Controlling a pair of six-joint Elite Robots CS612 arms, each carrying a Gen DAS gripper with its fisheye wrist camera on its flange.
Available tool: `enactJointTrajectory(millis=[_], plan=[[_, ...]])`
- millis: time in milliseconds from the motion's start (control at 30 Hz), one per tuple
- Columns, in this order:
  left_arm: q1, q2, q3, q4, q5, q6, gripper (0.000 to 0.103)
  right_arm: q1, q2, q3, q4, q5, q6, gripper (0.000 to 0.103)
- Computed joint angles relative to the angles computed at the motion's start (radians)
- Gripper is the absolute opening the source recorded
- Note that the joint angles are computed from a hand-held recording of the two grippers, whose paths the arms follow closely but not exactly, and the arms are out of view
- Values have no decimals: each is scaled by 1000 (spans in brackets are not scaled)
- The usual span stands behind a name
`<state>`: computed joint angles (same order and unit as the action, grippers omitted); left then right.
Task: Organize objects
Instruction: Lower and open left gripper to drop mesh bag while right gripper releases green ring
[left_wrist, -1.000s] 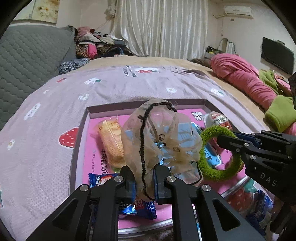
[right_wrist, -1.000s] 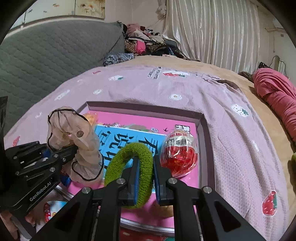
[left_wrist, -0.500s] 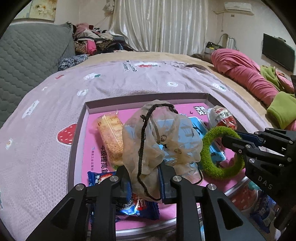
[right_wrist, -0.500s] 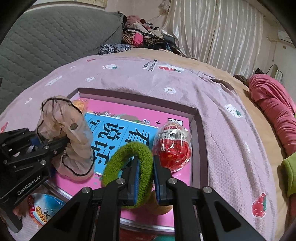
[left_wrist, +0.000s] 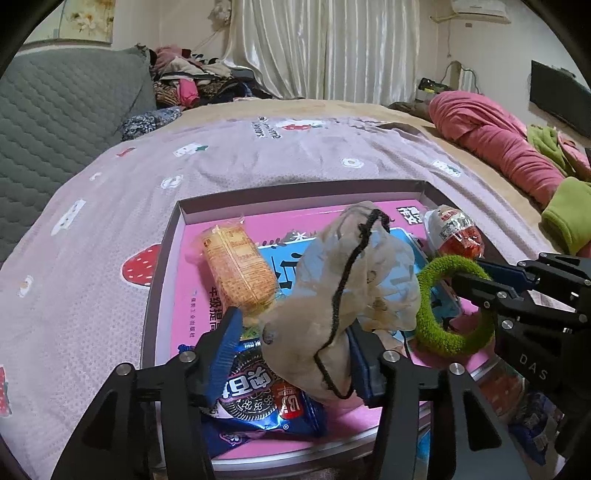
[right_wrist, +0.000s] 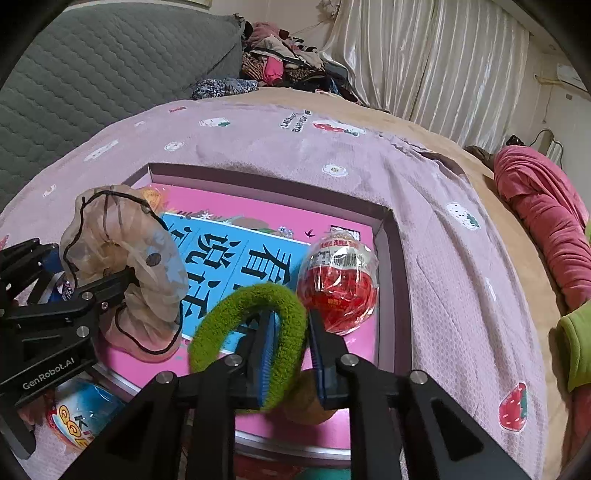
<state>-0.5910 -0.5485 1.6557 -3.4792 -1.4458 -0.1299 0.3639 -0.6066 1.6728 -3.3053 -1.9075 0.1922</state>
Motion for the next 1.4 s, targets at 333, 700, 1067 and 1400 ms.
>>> enactJointTrajectory(millis=[333,700,1067,1400], plan=[[-3,-14,7,44,51,-18,75,-1,-2,2,15,-3,6,32],[4,-25,13,78,39,-29,78,-7,-13,18,-2,-5,20,43],[2,-34,18,103,18,6,83,-10,-24,34,-23,-9,35,49],[21,-26,15,49,-59,-34,85,-8,-27,39,-38,-18,34,49]])
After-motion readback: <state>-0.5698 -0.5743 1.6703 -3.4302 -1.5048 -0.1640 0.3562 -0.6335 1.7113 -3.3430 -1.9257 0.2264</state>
